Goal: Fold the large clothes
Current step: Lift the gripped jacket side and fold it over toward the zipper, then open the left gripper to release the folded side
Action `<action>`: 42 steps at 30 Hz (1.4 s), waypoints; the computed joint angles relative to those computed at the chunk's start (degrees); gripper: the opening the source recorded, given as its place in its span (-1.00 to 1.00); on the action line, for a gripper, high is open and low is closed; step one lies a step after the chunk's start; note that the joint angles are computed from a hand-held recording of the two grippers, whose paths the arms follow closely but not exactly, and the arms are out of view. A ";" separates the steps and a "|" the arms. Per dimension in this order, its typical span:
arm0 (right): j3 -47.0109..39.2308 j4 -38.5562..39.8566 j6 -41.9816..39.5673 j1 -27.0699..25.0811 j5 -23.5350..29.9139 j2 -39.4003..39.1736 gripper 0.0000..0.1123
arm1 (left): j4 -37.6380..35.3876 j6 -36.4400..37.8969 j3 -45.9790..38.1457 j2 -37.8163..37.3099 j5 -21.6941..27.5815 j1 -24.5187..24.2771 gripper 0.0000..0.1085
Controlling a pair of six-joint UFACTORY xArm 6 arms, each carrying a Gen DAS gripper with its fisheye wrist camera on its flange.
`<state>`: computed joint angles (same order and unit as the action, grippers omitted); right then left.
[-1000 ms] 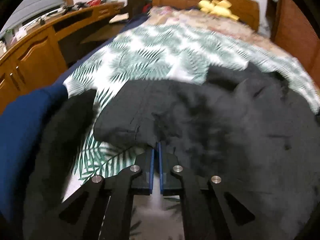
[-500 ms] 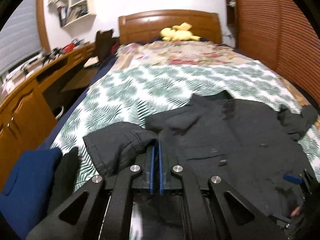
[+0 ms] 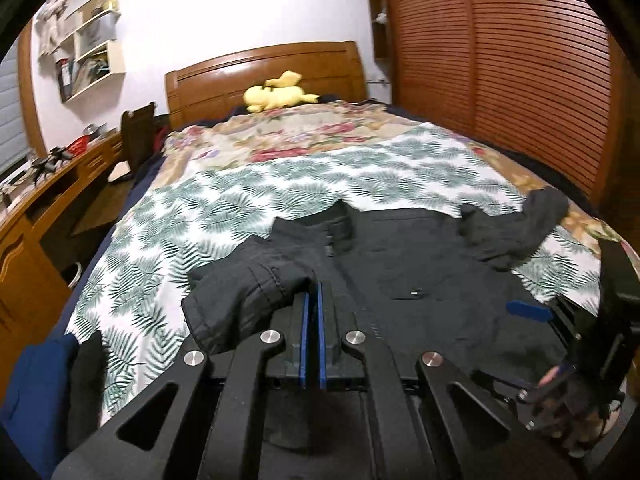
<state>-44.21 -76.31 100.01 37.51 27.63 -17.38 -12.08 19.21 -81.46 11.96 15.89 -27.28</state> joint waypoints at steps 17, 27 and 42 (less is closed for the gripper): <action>1.71 5.69 -1.48 8.45 13.34 -5.62 0.83 | -6.99 4.62 13.54 -6.59 -2.33 -4.51 -0.92; -0.65 9.44 -4.70 11.46 16.80 -4.14 0.83 | -24.27 17.55 22.84 -11.32 -7.48 -5.77 0.01; -7.93 14.20 -13.74 5.92 2.83 5.74 0.56 | -46.41 39.27 29.60 -17.60 -10.43 -2.23 0.35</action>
<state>-52.15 -62.10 86.27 43.43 30.45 -11.64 -58.49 58.48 -51.86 -5.64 5.46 -29.51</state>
